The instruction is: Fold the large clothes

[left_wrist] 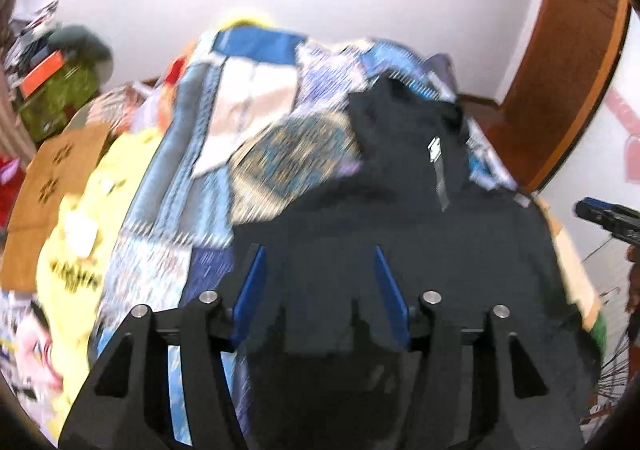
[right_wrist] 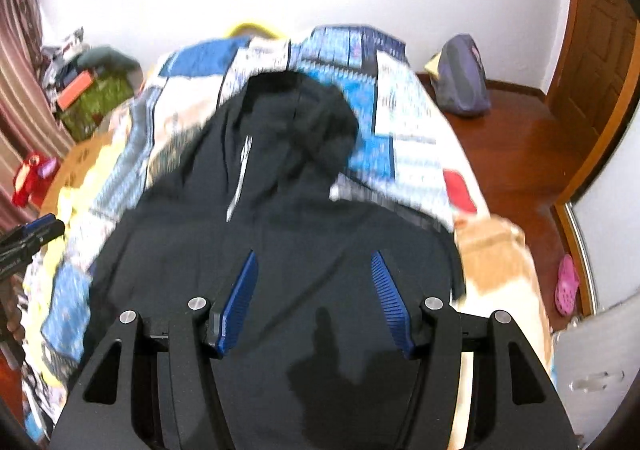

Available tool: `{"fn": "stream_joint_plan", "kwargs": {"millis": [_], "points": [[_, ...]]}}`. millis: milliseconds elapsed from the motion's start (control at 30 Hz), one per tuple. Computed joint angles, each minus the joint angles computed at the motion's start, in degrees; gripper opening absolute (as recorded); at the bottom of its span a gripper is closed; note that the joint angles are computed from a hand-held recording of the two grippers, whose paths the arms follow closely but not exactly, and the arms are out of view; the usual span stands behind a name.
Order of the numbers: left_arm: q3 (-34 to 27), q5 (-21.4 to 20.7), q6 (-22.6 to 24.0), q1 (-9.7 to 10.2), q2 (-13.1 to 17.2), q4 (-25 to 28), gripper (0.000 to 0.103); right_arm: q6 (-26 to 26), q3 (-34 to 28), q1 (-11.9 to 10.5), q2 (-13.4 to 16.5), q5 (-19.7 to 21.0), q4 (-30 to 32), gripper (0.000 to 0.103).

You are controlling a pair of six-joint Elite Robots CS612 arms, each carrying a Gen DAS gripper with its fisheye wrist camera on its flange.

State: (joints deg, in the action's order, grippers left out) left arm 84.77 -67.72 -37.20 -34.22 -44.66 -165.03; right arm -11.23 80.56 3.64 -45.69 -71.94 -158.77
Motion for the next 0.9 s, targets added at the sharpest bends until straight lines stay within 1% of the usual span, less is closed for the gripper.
{"fn": "stream_joint_plan", "kwargs": {"millis": [67, 133, 200, 333, 400, 433, 467, 533, 567, 600, 667, 700, 767, 800, 833, 867, 900], "points": [[-3.9, -1.8, 1.6, 0.75, 1.5, 1.7, 0.055, 1.3, -2.2, 0.2, 1.2, 0.3, -0.1, 0.055], [-8.3, -2.7, 4.1, 1.33, 3.3, 2.5, 0.055, 2.5, -5.5, 0.5, 2.9, 0.6, 0.7, 0.055], [-13.1, -3.1, 5.9, 1.95, 5.4, 4.5, 0.055, 3.2, -8.9, 0.9, 4.7, 0.1, 1.8, 0.055], [-22.1, -5.8, 7.5, 3.30, 10.0, 8.6, 0.055, 2.1, -15.2, 1.7, 8.2, -0.3, 4.7, 0.055], [-26.2, -5.8, 7.3, 3.61, 12.2, 11.0, 0.055, 2.7, -19.5, 2.3, 10.8, -1.9, 7.0, 0.055], [-29.4, -5.9, 7.7, 3.90, 14.0, 12.9, 0.055, 3.2, -21.0, 2.3, 11.6, -1.7, 8.2, 0.055], [-31.7, -6.0, 8.0, 4.15, 15.3, 14.3, 0.055, 4.4, -23.9, 2.3, 13.3, -0.8, 10.7, 0.055], [-37.7, -7.1, 7.7, 4.72, 19.0, 17.7, 0.055, 7.0, -28.9, 2.3, 16.2, 0.1, 14.9, 0.055], [-40.6, -8.4, 7.0, 5.04, 20.8, 19.1, 0.055, 8.4, -31.2, 2.4, 17.7, 0.1, 16.7, 0.055], [-42.3, -9.2, 6.5, 5.23, 21.8, 20.0, 0.055, 9.8, -33.8, 2.5, 19.3, -0.6, 18.5, 0.055], [-49.5, -9.8, 5.8, 5.59, 25.8, 25.1, 0.055, 11.3, -38.0, 2.7, 21.8, -1.9, 20.8, 0.055], [-52.9, -9.7, 6.1, 5.70, 27.8, 27.8, 0.055, 11.8, -40.3, 2.9, 23.2, -2.7, 22.5, 0.055], [-62.0, -7.0, 6.1, 5.59, 32.7, 34.9, 0.055, 12.5, -43.9, 3.1, 25.2, -4.6, 24.5, 0.055], [-66.3, -6.1, 5.8, 5.57, 35.0, 38.3, 0.054, 12.8, -45.2, 3.1, 26.1, -4.7, 25.0, 0.055], [-70.9, -5.8, 5.2, 5.60, 37.4, 41.3, 0.053, 13.1, -46.3, 3.1, 26.8, -4.5, 25.5, 0.055], [-74.6, -5.5, 4.5, 5.64, 39.5, 43.7, 0.045, 13.7, -47.5, 3.1, 27.6, -4.7, 26.6, 0.055], [-76.6, -4.9, 3.7, 5.68, 40.7, 44.6, 0.035, 13.7, -48.6, 3.2, 28.3, -5.2, 27.8, 0.047]]}}
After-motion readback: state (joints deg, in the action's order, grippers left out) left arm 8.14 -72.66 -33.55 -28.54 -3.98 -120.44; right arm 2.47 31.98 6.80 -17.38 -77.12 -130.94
